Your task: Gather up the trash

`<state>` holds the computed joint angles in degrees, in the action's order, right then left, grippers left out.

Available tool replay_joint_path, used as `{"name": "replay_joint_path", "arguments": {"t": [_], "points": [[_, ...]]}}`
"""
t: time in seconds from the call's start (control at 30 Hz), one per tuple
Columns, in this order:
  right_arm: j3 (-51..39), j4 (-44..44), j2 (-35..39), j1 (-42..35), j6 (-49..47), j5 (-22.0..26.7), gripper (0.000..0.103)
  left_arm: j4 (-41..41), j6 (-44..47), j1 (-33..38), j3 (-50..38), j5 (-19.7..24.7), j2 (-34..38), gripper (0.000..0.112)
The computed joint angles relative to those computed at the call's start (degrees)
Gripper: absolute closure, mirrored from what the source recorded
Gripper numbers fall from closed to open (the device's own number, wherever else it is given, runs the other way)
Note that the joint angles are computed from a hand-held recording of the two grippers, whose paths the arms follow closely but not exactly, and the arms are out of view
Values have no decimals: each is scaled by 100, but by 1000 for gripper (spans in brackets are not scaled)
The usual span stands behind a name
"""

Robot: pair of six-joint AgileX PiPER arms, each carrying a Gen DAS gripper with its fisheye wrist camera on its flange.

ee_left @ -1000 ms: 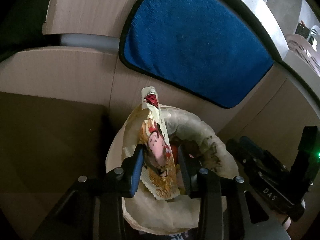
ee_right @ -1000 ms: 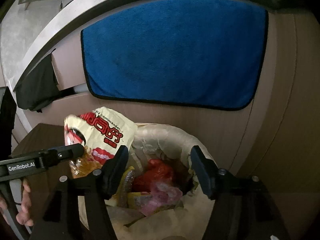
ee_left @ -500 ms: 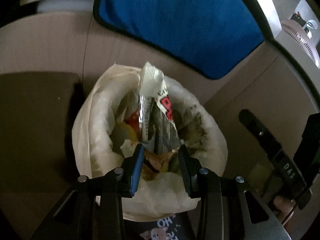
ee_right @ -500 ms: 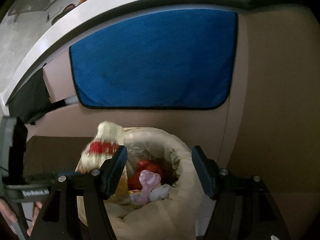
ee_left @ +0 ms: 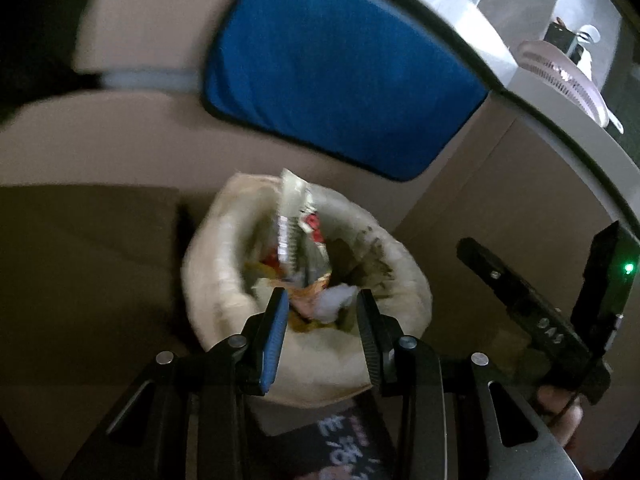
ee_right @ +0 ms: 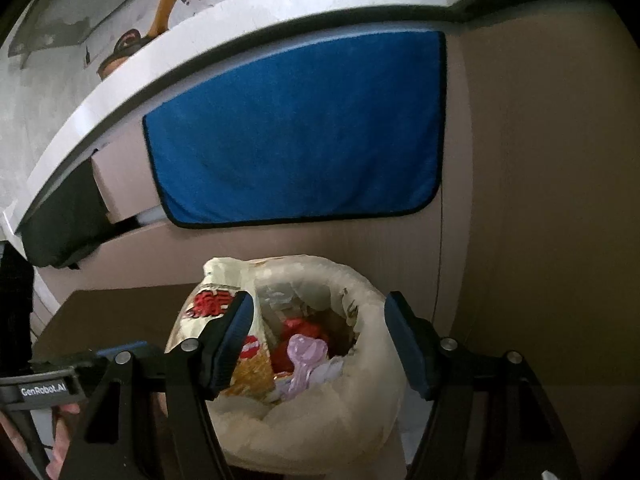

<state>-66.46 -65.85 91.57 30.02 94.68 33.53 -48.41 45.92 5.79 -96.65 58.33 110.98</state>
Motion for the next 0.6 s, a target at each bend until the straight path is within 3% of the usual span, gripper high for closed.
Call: {"name": "replay_joint_path", "arguments": {"t": [0.1, 0.2, 0.37, 0.47, 0.6], "points": [[319, -80, -355, 257, 291, -20, 29, 186, 277, 171, 952, -631, -851, 75], [585, -86, -702, 662, 474, 48, 24, 65, 841, 441, 2104, -1360, -1847, 66], [576, 195, -1014, 1947, 384, 1138, 23, 23, 1474, 932, 3694, -2023, -3414, 63], [338, 163, -912, 2970, 283, 2308, 23, 79, 1792, 1282, 4336, -2048, -4098, 63], [48, 159, -680, 4150, 292, 3258, 23, 76, 2124, 1955, 4723, -1547, -4690, 63]]}}
